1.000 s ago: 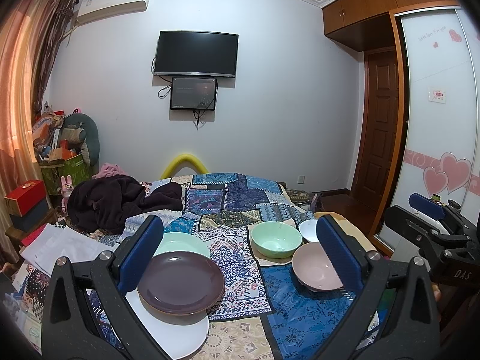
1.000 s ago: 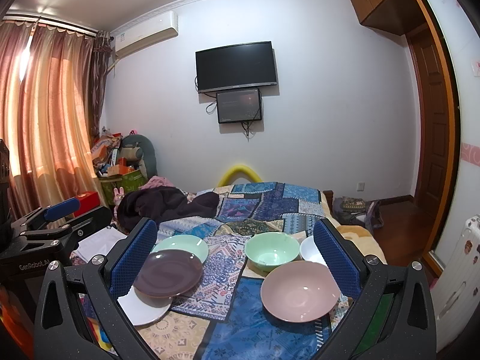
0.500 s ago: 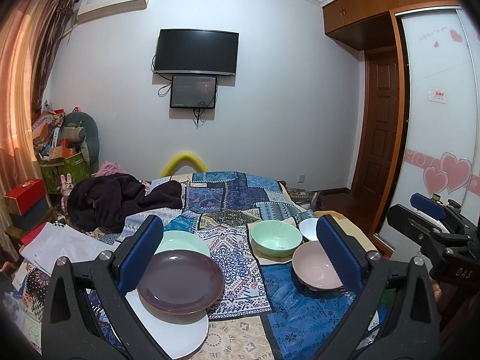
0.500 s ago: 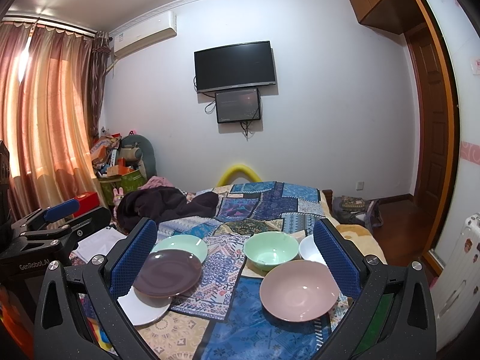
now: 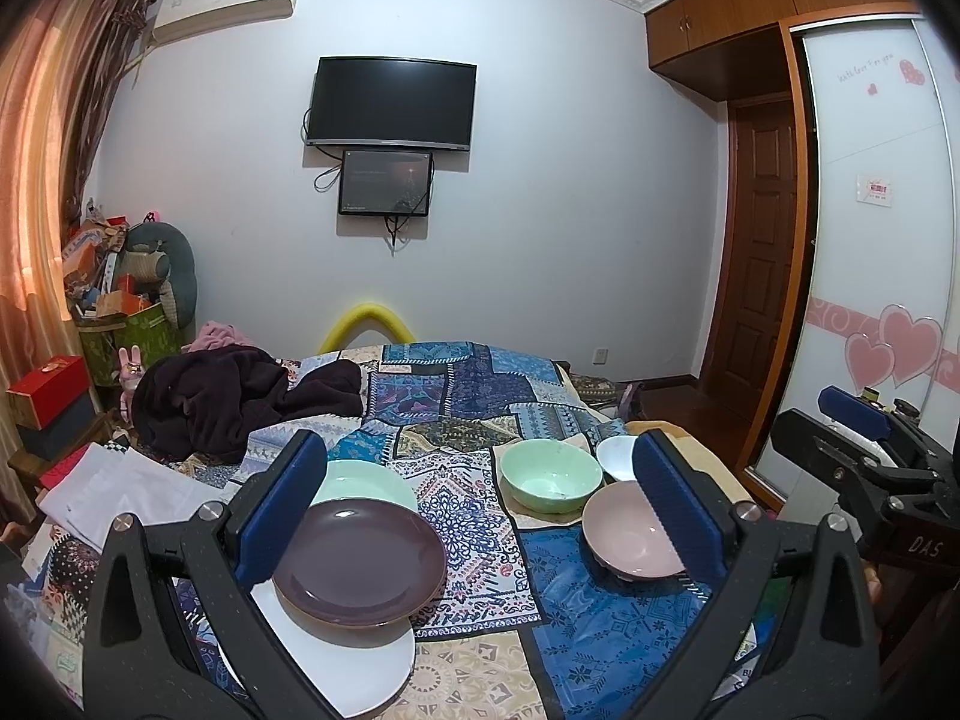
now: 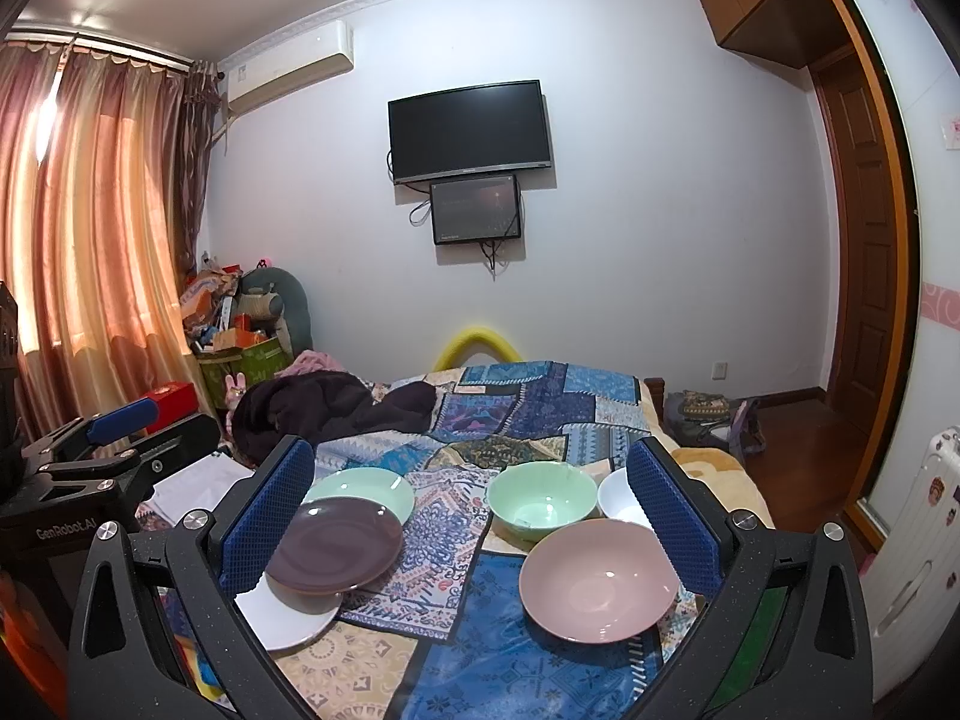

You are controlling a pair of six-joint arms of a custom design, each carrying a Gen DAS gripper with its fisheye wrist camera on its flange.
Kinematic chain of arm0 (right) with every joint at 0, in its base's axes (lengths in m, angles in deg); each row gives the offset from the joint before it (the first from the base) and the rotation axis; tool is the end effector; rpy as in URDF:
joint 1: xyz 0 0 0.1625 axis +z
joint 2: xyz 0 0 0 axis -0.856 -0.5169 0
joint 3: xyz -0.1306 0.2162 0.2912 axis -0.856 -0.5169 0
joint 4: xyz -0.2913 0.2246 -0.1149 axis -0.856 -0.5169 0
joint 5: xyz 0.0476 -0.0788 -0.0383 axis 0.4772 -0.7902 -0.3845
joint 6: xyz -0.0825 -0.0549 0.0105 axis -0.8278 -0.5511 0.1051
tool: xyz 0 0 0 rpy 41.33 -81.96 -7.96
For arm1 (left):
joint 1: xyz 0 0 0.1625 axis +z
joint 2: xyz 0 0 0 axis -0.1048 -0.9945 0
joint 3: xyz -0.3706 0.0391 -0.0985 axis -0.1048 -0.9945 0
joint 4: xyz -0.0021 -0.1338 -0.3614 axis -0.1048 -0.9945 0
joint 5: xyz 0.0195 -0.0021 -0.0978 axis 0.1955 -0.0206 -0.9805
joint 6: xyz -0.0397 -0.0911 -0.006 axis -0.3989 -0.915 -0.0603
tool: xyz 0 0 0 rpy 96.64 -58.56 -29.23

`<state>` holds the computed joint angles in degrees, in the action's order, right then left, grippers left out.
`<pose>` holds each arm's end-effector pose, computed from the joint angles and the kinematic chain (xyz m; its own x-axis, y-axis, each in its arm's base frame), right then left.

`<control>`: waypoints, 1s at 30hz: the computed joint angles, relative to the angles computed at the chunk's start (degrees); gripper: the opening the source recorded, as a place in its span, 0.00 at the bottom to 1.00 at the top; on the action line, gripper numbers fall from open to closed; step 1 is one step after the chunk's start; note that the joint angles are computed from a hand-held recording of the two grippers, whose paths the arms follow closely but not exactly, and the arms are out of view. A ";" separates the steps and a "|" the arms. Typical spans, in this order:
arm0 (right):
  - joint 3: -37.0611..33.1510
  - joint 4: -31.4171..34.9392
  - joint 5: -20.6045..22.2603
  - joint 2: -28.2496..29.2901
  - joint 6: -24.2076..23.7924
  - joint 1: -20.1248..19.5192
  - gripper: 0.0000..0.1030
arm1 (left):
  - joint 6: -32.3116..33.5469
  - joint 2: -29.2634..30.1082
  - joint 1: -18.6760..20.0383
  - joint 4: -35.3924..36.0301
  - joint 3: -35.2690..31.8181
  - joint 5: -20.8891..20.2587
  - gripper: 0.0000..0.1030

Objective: Organize plates and bowls

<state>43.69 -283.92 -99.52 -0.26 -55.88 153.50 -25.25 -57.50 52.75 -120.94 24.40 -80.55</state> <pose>0.1480 -0.5181 0.2232 -0.7613 0.0792 0.6435 -0.6171 0.2158 -0.7567 -0.2819 -0.5606 0.1403 -0.6677 0.4867 -0.5633 0.7291 0.2749 -0.6268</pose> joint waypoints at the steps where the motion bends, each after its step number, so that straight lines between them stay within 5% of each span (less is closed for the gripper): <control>1: -0.08 0.02 -0.10 0.07 -0.08 -0.01 1.00 | -0.03 0.06 -0.01 -0.01 -0.04 0.04 1.00; 15: -4.89 2.11 -2.53 4.00 -0.69 0.48 1.00 | -0.15 1.30 2.19 2.14 -2.65 -0.89 1.00; 24: -9.89 14.48 -0.36 6.27 2.05 -0.64 1.00 | 0.51 2.76 7.04 7.34 -7.87 -1.61 1.00; 30: -15.37 18.33 -3.44 11.21 -2.39 0.10 1.00 | 0.99 4.48 11.03 15.22 -14.02 -0.68 1.00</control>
